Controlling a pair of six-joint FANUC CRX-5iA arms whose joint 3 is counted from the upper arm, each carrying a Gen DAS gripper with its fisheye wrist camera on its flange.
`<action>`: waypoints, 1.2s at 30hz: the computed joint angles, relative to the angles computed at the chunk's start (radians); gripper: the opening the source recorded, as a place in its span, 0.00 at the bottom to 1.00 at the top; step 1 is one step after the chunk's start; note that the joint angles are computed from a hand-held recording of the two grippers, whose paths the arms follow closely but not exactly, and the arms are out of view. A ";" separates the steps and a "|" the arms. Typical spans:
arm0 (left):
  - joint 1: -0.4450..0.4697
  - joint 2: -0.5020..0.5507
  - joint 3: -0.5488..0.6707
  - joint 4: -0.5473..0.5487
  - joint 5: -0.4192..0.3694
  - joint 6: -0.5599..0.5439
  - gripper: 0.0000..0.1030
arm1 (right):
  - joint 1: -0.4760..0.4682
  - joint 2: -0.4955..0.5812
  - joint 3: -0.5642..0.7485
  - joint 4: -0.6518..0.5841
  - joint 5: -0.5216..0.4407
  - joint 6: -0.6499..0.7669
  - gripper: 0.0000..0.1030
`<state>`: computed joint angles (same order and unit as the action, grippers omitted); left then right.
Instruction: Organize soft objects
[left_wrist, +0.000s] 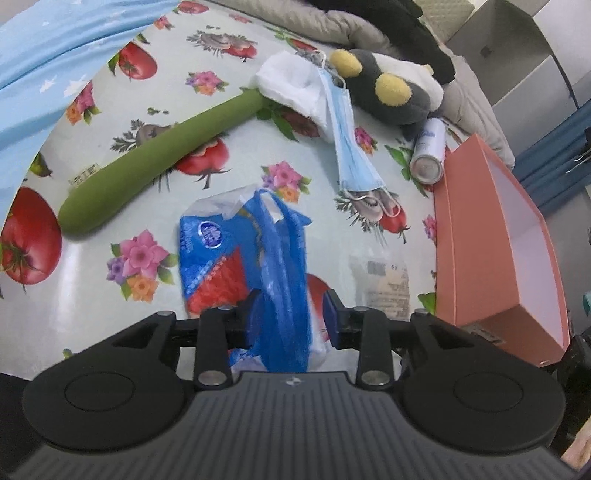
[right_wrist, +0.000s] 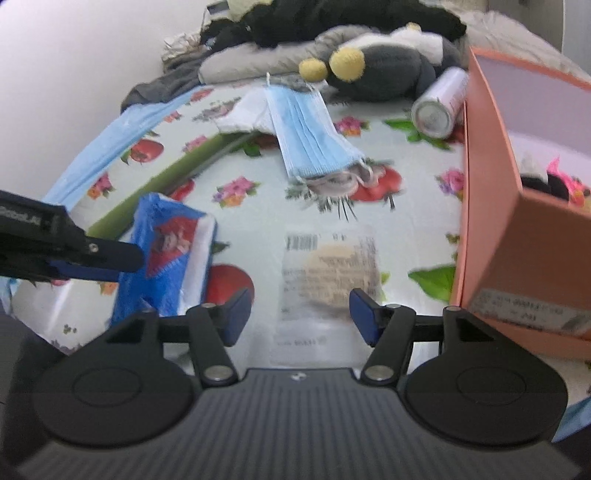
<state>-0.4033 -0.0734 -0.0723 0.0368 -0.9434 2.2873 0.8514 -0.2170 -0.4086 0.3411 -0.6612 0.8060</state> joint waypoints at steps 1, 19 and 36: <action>-0.005 0.002 0.003 -0.008 0.006 0.006 0.40 | 0.003 -0.001 -0.013 0.036 0.015 -0.024 0.60; -0.116 0.090 0.155 -0.263 -0.130 0.171 0.41 | -0.004 0.078 -0.037 0.188 0.030 -0.074 0.48; -0.142 0.080 0.155 -0.279 -0.123 0.141 0.09 | 0.012 0.012 0.011 0.112 -0.010 -0.010 0.26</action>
<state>-0.5458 0.0066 0.0831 -0.2422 -1.0663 2.4278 0.8632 -0.2052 -0.3975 0.4531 -0.6716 0.7956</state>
